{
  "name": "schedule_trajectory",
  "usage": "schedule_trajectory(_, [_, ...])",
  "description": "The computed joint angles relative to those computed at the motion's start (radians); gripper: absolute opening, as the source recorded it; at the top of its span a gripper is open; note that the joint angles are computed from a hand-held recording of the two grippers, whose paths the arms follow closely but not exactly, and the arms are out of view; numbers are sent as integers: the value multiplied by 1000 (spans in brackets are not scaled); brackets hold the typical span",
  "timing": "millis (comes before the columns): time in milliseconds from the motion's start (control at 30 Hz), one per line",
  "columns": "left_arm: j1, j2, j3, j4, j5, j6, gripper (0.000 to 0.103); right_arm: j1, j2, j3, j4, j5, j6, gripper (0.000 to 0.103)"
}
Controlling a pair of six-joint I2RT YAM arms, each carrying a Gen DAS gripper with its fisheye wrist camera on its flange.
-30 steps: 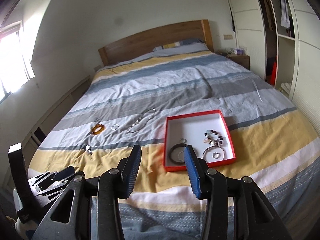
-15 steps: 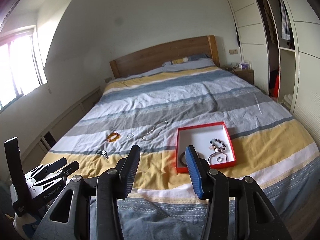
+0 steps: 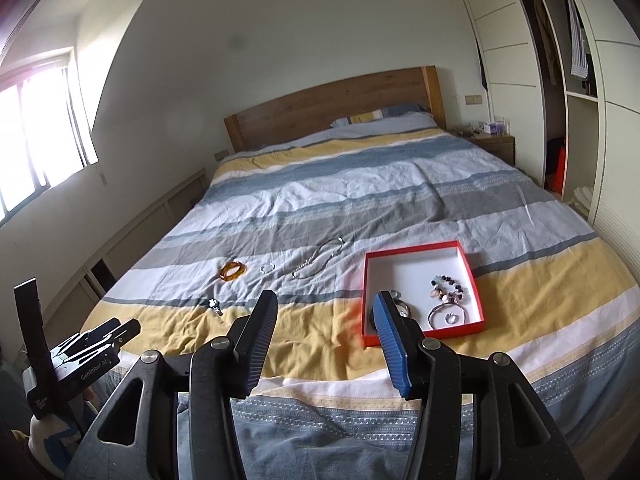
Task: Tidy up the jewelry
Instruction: 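Lift both tools away from the box toward the remaining jewelry, then grasp the silver watch with the left tool while the right tool grasps the twisted silver hoop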
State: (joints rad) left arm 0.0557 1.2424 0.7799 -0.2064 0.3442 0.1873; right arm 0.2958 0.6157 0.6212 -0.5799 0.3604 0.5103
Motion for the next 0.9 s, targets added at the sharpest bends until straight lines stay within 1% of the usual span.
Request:
schedule_trajectory(133, [32,117,16,80,-13,-6,49,-35,96,-13,89,-37,-20,50])
schedule_trajectory(233, [49,214,43,128,-6,-19,49,-48,195,-18,178,-64,-42,53])
schedule_trajectory(367, [59,349,105,176,-15,-37,49,-74,383,-6,322,-124,-82,53])
schedule_trajectory(500, [62,503,225,170,-24,-50,49,-117,609,51,447,-208,-123,53])
schedule_trajectory(667, [62,691,400,144,-49,-74,49,-175,861,173,537,-293,-161,53])
schedule_trajectory(767, [54,803,509,125,-65,-84,49,-201,995,247,571,-330,-175,53])
schedule_trajectory(900, [46,934,650,83,-55,-109,49,-218,1191,380,587,-370,-187,53])
